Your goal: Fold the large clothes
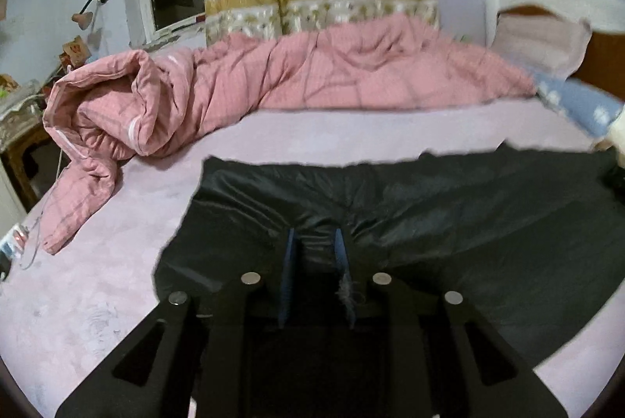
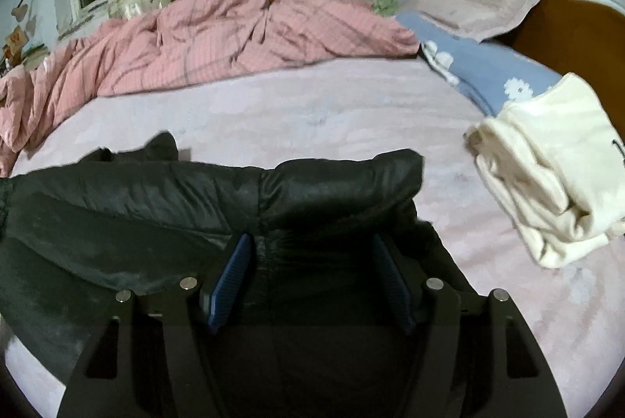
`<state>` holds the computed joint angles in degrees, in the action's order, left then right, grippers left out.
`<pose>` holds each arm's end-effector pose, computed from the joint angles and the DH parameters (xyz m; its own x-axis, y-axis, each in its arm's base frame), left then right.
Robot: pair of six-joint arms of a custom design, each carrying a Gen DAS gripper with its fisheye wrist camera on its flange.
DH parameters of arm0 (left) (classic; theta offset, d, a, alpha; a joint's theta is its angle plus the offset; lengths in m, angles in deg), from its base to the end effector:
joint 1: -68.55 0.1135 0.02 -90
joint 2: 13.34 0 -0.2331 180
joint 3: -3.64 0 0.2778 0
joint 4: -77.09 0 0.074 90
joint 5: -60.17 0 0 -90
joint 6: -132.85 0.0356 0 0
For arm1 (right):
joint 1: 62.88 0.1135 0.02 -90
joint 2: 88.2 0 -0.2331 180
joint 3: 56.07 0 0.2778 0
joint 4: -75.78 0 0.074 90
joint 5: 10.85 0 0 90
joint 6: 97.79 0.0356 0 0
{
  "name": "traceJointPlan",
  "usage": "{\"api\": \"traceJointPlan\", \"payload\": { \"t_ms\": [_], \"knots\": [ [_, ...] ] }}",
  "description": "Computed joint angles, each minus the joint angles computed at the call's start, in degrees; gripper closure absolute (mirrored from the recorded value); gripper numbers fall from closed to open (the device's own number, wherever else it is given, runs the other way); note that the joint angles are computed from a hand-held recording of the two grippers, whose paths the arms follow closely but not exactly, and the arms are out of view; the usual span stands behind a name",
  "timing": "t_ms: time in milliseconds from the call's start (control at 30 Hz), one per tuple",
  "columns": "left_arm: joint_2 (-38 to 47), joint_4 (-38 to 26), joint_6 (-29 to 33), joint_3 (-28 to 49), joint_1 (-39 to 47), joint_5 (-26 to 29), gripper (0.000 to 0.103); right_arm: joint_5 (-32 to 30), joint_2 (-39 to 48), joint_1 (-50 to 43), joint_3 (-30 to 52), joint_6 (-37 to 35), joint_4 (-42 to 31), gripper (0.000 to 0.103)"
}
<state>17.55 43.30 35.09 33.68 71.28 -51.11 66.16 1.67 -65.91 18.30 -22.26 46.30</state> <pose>0.1851 0.0218 0.1681 -0.5163 -0.1506 -0.8431 -0.4162 0.9045 0.0933 0.3640 -0.0113 0.1955 -0.6567 -0.2091 -0.7246 -0.2802 0.9597 -0.0229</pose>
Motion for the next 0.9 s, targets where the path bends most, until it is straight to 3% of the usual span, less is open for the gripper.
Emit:
{"api": "traceJointPlan", "payload": {
  "t_ms": [167, 367, 467, 567, 633, 767, 900],
  "knots": [
    [-8.3, -6.4, -1.9, 0.4, 4.3, 4.1, 0.077, -3.7, -6.4, -2.1, -3.7, 3.0, 2.7, 0.035],
    [-13.6, -13.3, -2.7, 1.8, 10.4, 11.0, 0.077, -10.9, -12.5, -6.1, -6.9, 0.7, -1.9, 0.028],
    [-11.0, -13.4, -2.1, 2.1, 7.8, 6.5, 0.078, -11.5, -9.5, -6.6, -4.4, 0.9, -4.8, 0.028],
    [-3.3, -11.4, -3.4, 2.3, 7.0, 4.2, 0.077, -4.2, -4.7, -3.9, -1.9, 0.1, -6.3, 0.028],
    [2.2, -8.8, -5.0, 1.5, 6.9, 3.6, 0.077, -2.6, -2.5, -3.1, -1.4, 0.3, -6.8, 0.028],
    [9.9, -4.1, -5.4, 1.6, 1.4, -4.5, 0.077, -1.3, -0.6, -2.2, -0.5, -0.1, -7.1, 0.027],
    [12.1, -2.8, -5.8, 2.3, 4.0, -1.2, 0.077, -1.0, 3.5, -1.6, 2.6, -0.6, -8.0, 0.023]
  ]
}}
